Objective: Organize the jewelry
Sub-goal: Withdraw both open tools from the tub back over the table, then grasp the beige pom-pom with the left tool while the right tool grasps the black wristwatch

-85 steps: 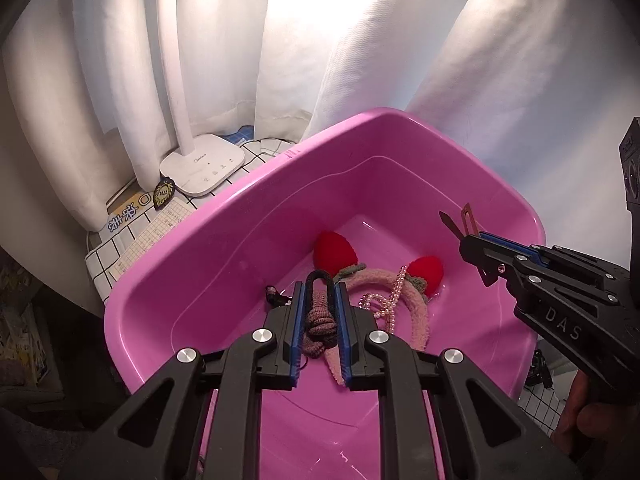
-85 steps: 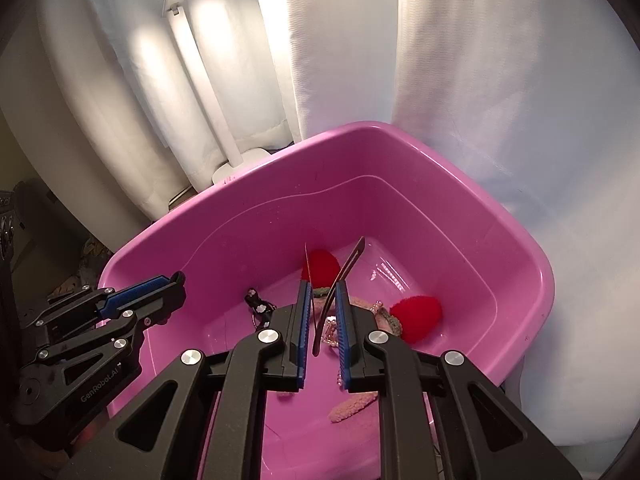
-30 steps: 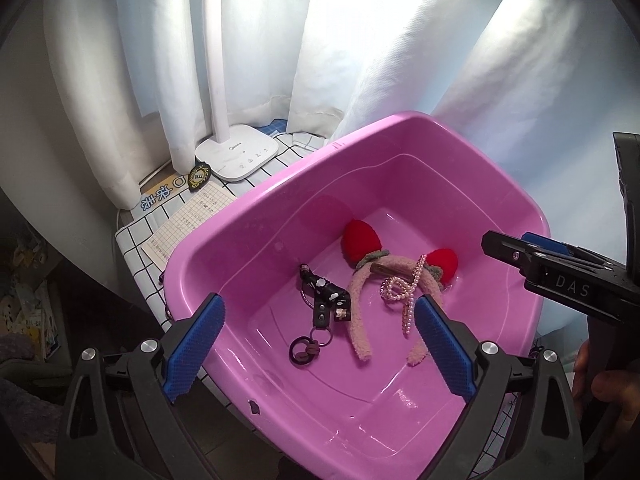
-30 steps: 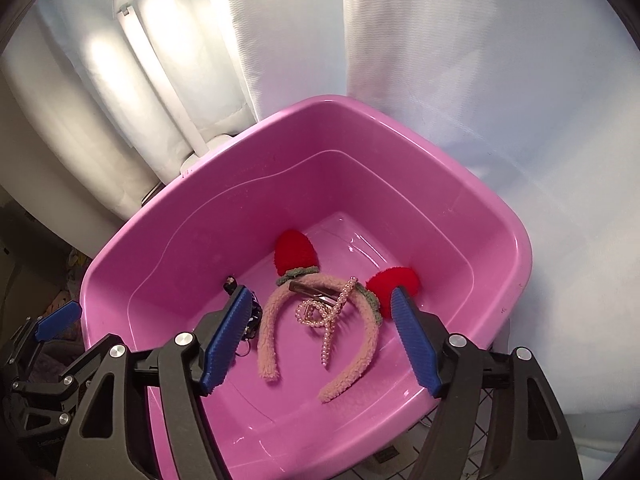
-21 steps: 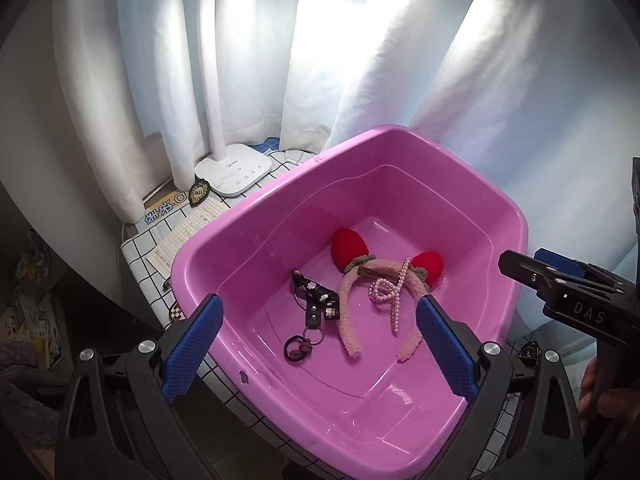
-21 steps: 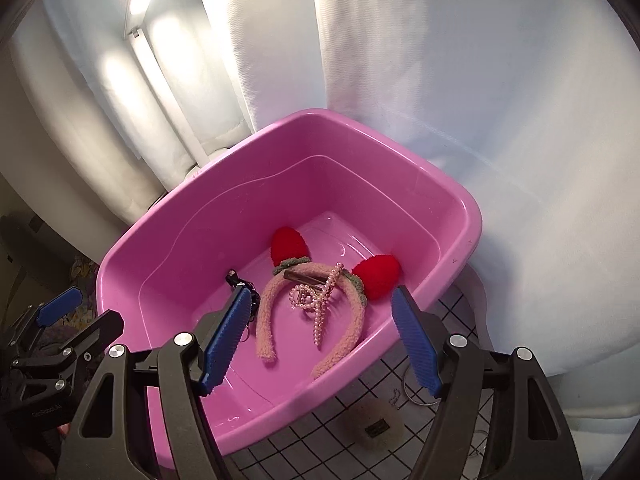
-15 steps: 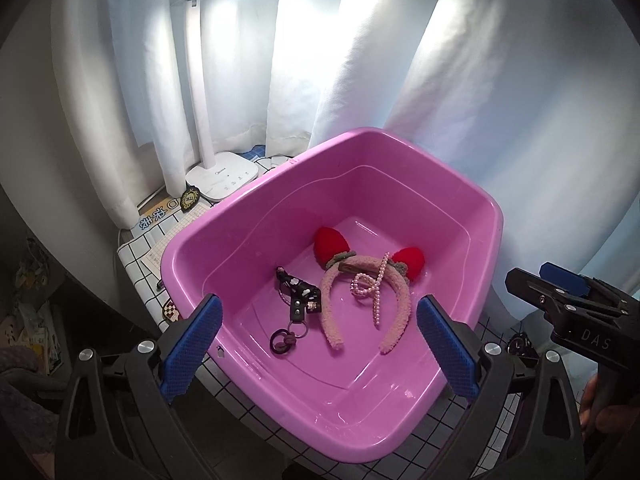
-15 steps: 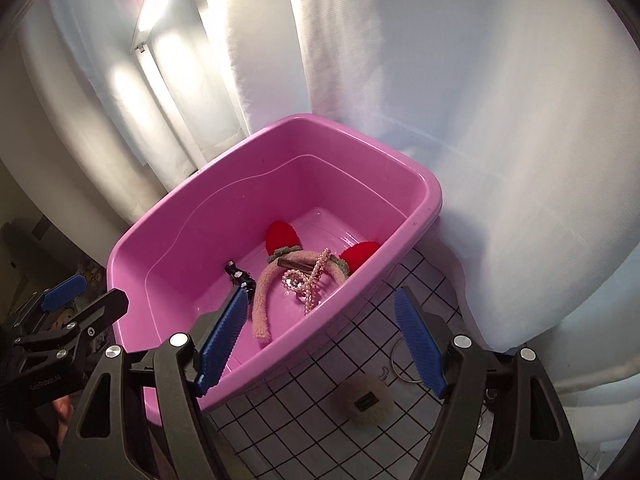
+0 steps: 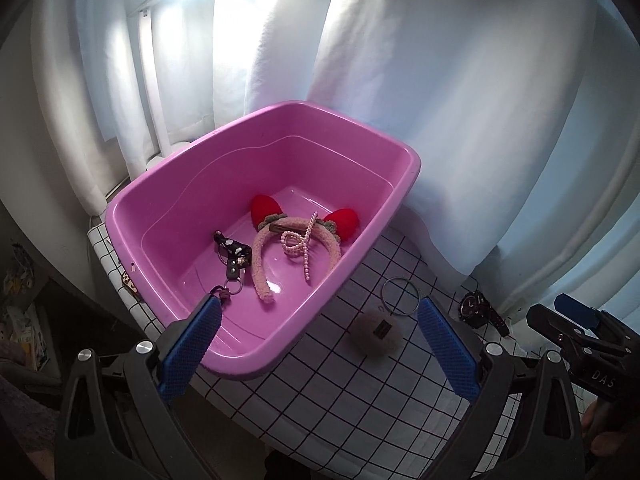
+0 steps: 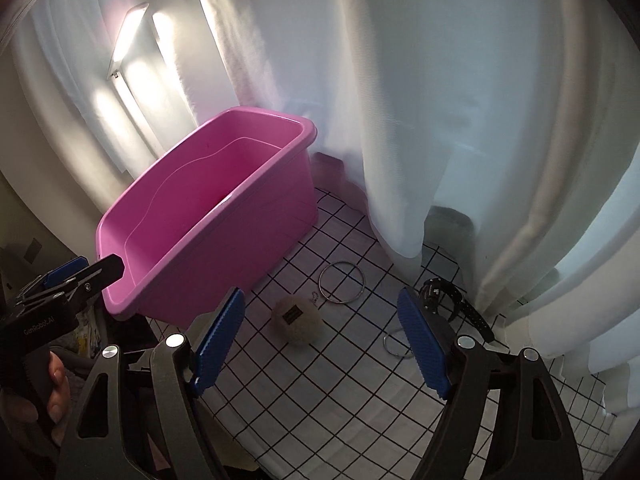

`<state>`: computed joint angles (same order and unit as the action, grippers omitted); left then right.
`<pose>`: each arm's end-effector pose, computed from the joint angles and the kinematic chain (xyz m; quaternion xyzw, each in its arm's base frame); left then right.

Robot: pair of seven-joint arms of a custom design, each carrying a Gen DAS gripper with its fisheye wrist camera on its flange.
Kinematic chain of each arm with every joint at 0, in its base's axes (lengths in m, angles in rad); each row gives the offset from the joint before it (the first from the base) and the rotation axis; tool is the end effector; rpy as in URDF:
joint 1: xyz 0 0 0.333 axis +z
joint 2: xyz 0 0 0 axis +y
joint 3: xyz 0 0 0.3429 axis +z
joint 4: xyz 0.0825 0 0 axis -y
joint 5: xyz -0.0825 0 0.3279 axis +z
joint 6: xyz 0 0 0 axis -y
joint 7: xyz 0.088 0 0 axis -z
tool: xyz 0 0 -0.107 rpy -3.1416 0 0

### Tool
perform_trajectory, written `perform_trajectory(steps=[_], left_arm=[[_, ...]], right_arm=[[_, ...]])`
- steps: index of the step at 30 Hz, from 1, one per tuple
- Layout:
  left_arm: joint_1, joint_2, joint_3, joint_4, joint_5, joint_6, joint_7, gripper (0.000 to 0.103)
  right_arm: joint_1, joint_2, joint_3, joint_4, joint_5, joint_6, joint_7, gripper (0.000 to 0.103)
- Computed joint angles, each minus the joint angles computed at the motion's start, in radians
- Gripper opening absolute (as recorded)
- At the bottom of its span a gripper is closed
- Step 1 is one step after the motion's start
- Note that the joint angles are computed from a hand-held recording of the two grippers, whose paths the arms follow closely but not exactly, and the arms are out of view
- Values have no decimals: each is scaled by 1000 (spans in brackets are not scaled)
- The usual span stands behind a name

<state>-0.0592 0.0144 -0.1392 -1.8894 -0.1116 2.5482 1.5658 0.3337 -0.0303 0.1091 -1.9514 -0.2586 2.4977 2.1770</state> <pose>0.5483 -0.1082 0.6128 -0.6283 0.7094 -0.2737 0.1647 0.4873 0.2338 0.6012 -0.6740 0.6748 -0.1742 0.2451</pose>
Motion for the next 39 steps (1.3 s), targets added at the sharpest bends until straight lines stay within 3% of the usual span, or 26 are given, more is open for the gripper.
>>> perform_trajectory(steps=[9,18,29,39], left_arm=[[-47,-83,-26,-173,-31,46,-97,97],[-77,-146,-67,-345,117,118,-297,97],[-77,-142,-110,-428,352,175,-604,97],[-108,12,-77,-346,565,236,-770,97]], right_arm=[[-75,-248,-14,-351,24,76,9,76],[-110,-365,-58,-571,133,167,-160,76],[-88,-284,-105,-617,289,319,-424,76],[-118,-94,-91,-535,327,435,-495,76]])
